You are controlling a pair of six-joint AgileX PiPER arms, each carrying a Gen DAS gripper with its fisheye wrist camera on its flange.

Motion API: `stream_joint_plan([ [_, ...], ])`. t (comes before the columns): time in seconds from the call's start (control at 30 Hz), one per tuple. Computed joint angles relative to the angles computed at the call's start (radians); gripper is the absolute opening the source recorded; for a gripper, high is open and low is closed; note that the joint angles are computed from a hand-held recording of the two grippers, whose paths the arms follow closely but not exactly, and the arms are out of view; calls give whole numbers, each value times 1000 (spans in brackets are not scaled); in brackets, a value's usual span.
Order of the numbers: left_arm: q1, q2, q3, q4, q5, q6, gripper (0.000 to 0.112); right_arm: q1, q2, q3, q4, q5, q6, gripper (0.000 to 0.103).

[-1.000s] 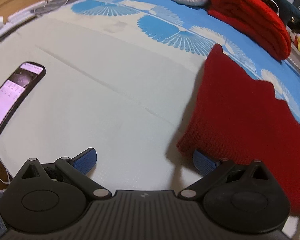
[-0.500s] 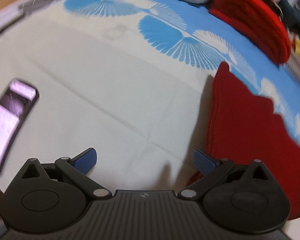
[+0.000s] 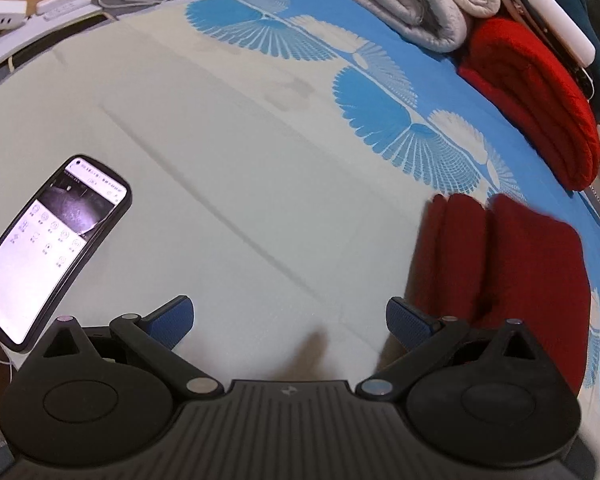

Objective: Fold small clothes

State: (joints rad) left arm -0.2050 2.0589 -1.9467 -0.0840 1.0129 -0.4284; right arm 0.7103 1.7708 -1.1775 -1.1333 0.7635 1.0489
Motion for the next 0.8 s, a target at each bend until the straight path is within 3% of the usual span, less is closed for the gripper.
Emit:
stream_joint_plan([
  [0.07,7,-2,6,-16,2,15,102,38,14,37,-116,45,73,17],
  [0.17,9,-1,7,-31,0,37,102,-6,-66,55,-99,-23,122,16],
  [0.27,6,-4,14,-29,-10,31,102,5,-135,74,-182,-29,161,16],
  [0.43,-13,-13,33,-3,-33,27,102,-15,-127,89,-84,-144,70,16],
  [0.5,-19,-14,38,2,-41,31,102,8,-94,123,-95,-122,82,19],
  [0.57,-22,-20,49,-7,-54,42,102,19,-95,156,-133,-128,170,29],
  [0.67,-27,-31,61,-33,-80,79,102,-49,-188,158,77,-247,40,48],
  [0.73,-35,-42,76,-39,-103,94,102,-120,-290,199,277,-364,-84,55],
  [0.8,-43,-54,91,-58,-127,124,102,-188,-427,254,477,-402,-202,55],
])
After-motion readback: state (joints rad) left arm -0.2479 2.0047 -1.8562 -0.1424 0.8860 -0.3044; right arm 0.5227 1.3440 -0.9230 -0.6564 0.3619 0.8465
